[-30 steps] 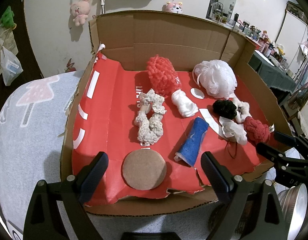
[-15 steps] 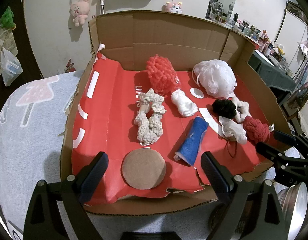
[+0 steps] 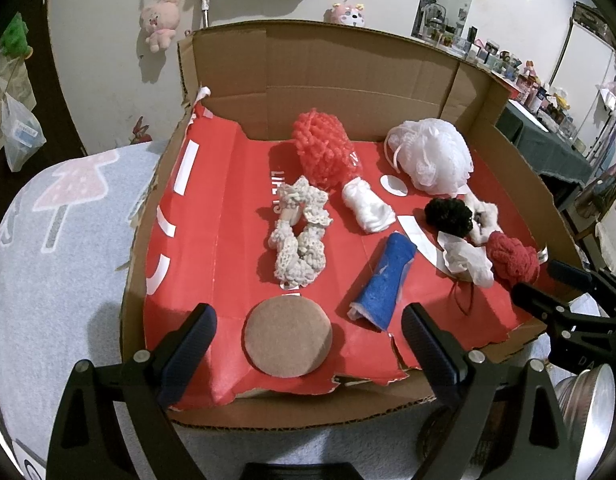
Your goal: Organize soft objects
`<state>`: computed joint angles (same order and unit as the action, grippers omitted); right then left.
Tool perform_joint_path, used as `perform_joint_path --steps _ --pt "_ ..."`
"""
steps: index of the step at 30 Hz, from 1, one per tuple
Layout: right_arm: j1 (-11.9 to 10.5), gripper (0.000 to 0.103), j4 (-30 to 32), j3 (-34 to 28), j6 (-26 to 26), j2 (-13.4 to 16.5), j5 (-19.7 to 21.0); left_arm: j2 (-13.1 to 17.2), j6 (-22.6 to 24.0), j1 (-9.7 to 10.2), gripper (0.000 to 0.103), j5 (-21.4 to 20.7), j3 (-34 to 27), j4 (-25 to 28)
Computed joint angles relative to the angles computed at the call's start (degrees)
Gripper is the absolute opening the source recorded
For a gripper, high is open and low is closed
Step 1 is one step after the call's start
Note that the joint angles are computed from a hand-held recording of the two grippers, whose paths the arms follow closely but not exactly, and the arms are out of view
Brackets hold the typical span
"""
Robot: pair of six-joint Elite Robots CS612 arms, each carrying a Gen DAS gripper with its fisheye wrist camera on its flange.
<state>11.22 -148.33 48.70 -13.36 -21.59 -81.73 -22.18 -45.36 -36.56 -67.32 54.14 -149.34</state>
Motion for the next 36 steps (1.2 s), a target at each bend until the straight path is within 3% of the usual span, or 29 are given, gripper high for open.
perform_joint_path --steps 7,15,19,23,27,32,36 --pt "-0.2 0.075 0.3 0.5 -2.0 -0.6 2.1 -1.5 0.2 -0.17 0.097 0.5 2.5 -2.9" --pt "-0.8 0.075 -8.8 6.1 -0.5 -4.0 1.1 -5.4 -0.5 -1.96 0.102 7.3 9.1 -9.7" --pt "-1.3 0.077 -15.1 11.8 -0.2 -7.1 2.1 -7.3 0.8 -3.80 0.103 11.4 13.0 -15.1" --pt "-2.0 0.092 -24.5 19.4 -1.1 -10.7 4.8 -8.7 2.0 -6.10 0.103 16.4 16.5 -20.3" --pt "-2.7 0.093 -31.9 26.2 -0.5 -13.5 7.4 -9.2 2.5 -8.20 0.103 19.2 19.2 -25.1" --pt "-3.1 0.093 -39.1 31.9 0.3 -14.5 7.7 -8.4 1.4 -10.37 0.103 22.1 20.8 -26.9" --pt "-3.0 0.095 -42.2 34.6 0.0 -13.7 6.2 -7.2 -0.6 -10.83 0.103 19.6 21.0 -26.1"
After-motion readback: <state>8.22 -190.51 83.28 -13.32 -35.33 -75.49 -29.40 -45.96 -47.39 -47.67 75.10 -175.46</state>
